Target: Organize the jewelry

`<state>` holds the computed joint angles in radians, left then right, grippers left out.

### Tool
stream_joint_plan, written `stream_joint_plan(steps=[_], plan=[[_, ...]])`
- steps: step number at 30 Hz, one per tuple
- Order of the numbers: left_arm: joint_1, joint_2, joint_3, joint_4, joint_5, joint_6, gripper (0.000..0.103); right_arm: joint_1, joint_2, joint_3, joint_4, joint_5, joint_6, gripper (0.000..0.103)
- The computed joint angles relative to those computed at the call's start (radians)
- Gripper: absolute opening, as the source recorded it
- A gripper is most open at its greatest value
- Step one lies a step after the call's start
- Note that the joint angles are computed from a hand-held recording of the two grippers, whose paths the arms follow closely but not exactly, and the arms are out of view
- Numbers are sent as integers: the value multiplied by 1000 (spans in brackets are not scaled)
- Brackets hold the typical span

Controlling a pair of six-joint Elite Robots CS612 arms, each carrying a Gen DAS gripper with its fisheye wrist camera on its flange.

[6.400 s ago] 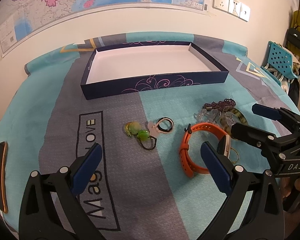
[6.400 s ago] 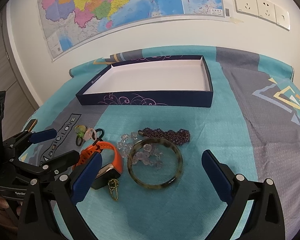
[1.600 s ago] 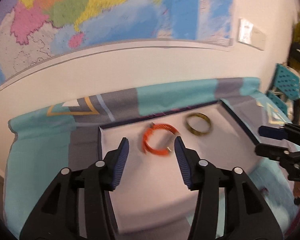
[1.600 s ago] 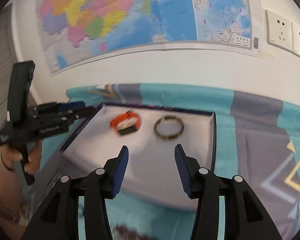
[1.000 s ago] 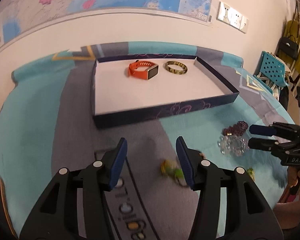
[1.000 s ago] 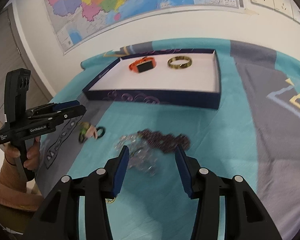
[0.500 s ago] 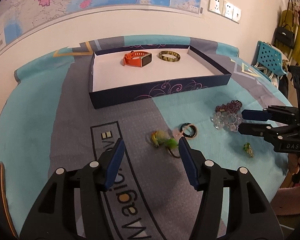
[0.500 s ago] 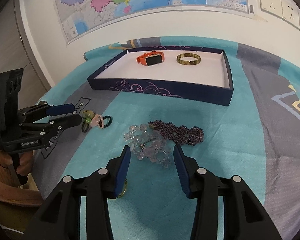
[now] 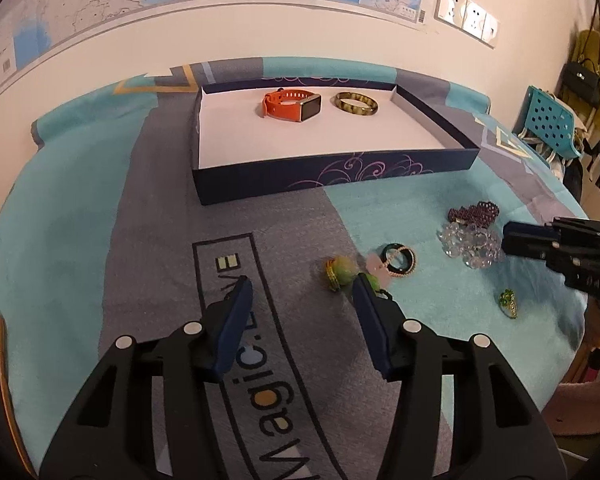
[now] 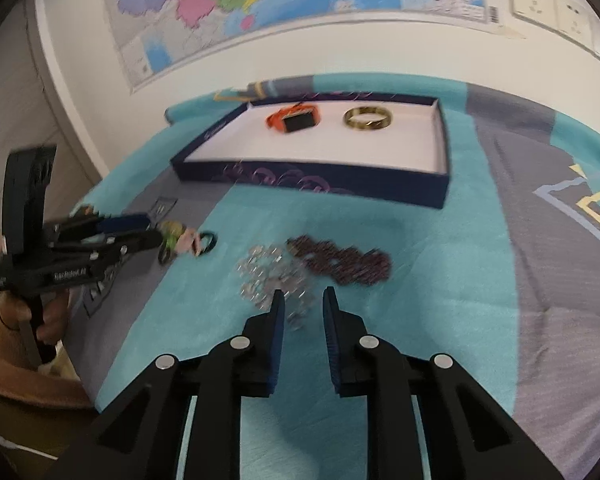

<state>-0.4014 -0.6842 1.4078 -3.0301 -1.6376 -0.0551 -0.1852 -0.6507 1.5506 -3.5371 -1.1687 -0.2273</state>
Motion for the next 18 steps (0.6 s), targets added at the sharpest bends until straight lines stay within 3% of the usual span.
stream_joint_plan(steps=[4,8,18], plan=[[5,2,-7,-2,-12,-15,49,-2,9,-32,10,-50,58,38],[11,6,-16,14,-41,-7,38,2,19,-63,47,-75,64,39],[6,18,-46,63,-62,37,37,18,17,-76,81,-110,4,44]])
